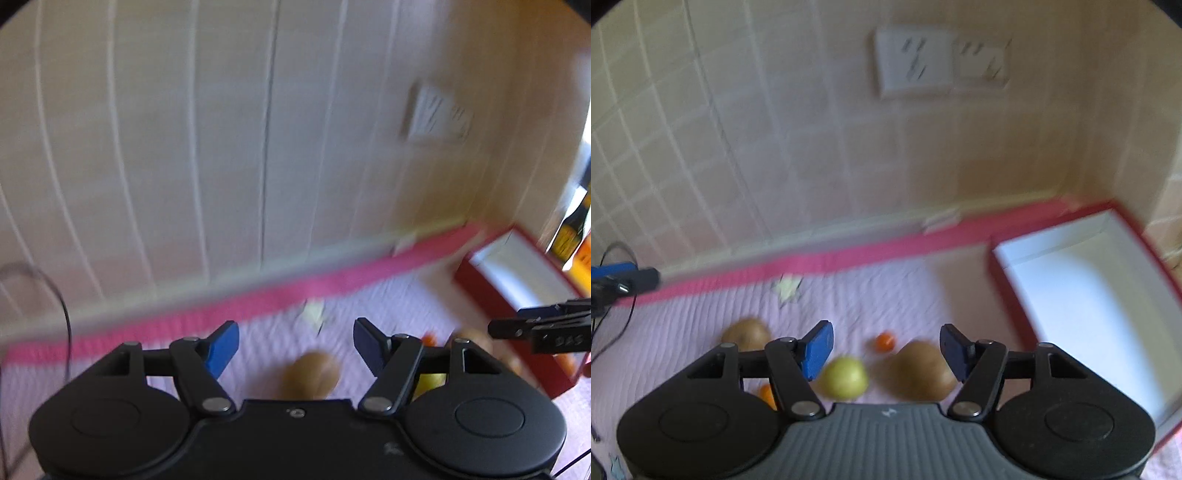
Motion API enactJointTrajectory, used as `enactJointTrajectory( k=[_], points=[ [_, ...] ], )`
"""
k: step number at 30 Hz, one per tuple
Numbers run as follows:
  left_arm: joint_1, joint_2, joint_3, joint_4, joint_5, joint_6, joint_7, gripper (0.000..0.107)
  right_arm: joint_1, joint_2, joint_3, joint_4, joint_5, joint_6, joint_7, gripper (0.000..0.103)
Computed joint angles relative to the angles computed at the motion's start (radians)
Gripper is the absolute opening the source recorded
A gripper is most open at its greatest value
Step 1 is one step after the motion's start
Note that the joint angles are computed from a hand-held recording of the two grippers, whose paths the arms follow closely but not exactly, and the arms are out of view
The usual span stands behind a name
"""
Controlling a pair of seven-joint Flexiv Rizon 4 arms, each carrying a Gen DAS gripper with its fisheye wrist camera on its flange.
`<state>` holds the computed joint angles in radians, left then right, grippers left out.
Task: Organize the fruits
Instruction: 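Grasp the kiwi with the left tool while the right tool grasps a green fruit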
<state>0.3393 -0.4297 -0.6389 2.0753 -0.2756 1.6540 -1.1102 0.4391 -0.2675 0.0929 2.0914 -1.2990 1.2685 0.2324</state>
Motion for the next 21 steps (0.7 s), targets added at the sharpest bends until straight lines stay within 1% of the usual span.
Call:
enactJointTrajectory(
  k=[2,4,6,9,11,14,15,19,21],
  points=[
    [-0.040,-0.032,0.053,-0.021,-0.004,-0.042,0.003,0.081,0.005,-0.038,0.015,-0.012,0.060,0.019,-0.044,0.065],
    [-0.077,-0.059,0.094,-0.036,-0.011,-0.060,0.014,0.081,0.019,-0.078,0.017,-0.029,0.132,0.034,-0.100,0.065],
    [-0.100,-0.090,0.114,-0.056,-0.020,-0.081,0.033,0.081,0.038,-0.113,0.014,-0.050,0.201,0.033,-0.158,0.065],
    [-0.164,-0.126,0.175,-0.096,-0.033,-0.105,0.043,0.081,0.063,-0.148,-0.002,-0.070,0.272,0.045,-0.210,0.065],
    [-0.190,-0.144,0.200,-0.115,-0.042,-0.120,0.053,0.081,0.076,-0.174,-0.006,-0.091,0.331,0.042,-0.254,0.065],
    [-0.140,-0.180,0.129,-0.122,-0.070,-0.123,0.111,0.083,0.092,-0.207,-0.017,-0.113,0.406,0.048,-0.311,0.065],
    [-0.135,-0.182,0.119,-0.120,-0.075,-0.125,0.120,0.082,0.098,-0.214,-0.022,-0.116,0.431,0.049,-0.321,0.065],
    [-0.157,-0.201,0.128,-0.138,-0.085,-0.136,0.137,0.081,0.117,-0.246,-0.034,-0.135,0.530,0.070,-0.378,0.064],
    [-0.169,-0.210,0.136,-0.146,-0.093,-0.141,0.141,0.081,0.139,-0.251,-0.053,-0.141,0.555,0.073,-0.396,0.063]
  ],
)
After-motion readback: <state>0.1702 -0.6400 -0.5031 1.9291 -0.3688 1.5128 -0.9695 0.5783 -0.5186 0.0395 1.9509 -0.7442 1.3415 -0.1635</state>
